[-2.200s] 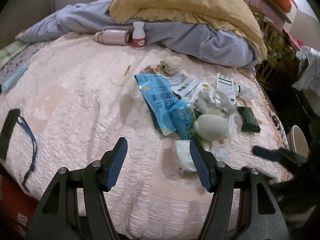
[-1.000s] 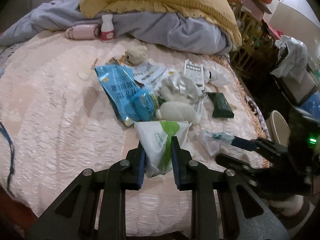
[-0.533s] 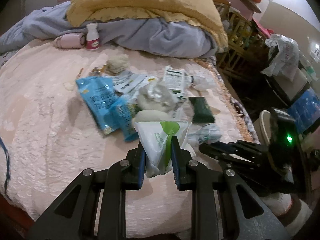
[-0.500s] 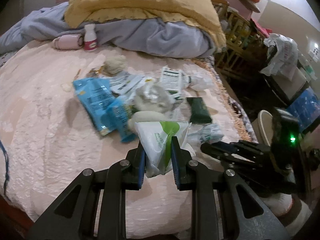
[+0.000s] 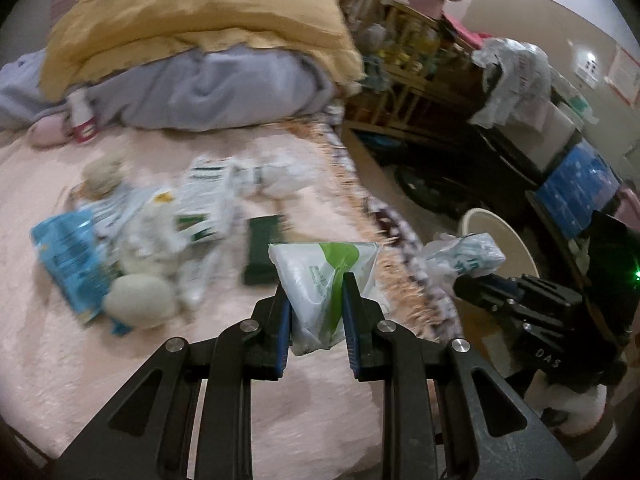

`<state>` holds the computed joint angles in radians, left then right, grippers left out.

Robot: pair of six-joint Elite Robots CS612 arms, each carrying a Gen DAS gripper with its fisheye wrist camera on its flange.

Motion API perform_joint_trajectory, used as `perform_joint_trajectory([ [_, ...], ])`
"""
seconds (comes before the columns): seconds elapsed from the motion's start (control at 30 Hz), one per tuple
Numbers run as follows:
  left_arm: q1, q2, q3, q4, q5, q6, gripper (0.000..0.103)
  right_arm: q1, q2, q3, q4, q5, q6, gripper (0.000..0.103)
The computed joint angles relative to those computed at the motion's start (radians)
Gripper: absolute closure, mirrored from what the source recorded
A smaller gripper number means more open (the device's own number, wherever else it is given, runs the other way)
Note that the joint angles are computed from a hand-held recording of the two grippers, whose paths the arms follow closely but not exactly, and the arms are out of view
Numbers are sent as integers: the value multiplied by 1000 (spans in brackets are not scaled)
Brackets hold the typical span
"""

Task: Collect trash
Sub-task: 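Carry both bags to the white bucket and open both tools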

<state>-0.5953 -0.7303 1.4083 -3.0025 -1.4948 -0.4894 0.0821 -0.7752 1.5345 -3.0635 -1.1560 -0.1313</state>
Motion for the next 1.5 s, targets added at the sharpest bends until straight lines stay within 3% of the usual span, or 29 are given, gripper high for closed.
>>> perform_joint_trajectory([
  [0.5, -57, 134, -275, 139, -67, 103, 83, -108, -31, 68, -60, -152, 151, 86],
  [0.83, -80, 227, -460, 218, -149, 123, 83, -145, -21, 61, -42, -234, 246, 86],
  [1.13, -104, 339, -664, 358, -182, 125, 82, -161, -8, 65, -53, -289, 292, 86],
  [1.17, -104, 352, -686, 372, -188, 119, 82, -161, -8, 67, -57, -296, 299, 85],
  [1.2, -103, 365, -707, 381, -196, 109, 80, -161, -8, 69, -67, -314, 308, 77],
  [1.23, -103, 376, -725, 386, -203, 99, 77, -161, -6, 69, -76, -328, 312, 62],
  [1.27, -101, 390, -746, 392, -220, 87, 72, -162, -7, 73, -89, -339, 318, 57],
  [1.4, -98, 404, -762, 391, -250, 70, 57, -169, -7, 78, -100, -331, 336, 55],
  [1.5, -97, 391, -739, 390, -244, 74, 56, -170, -5, 73, -90, -318, 338, 55],
])
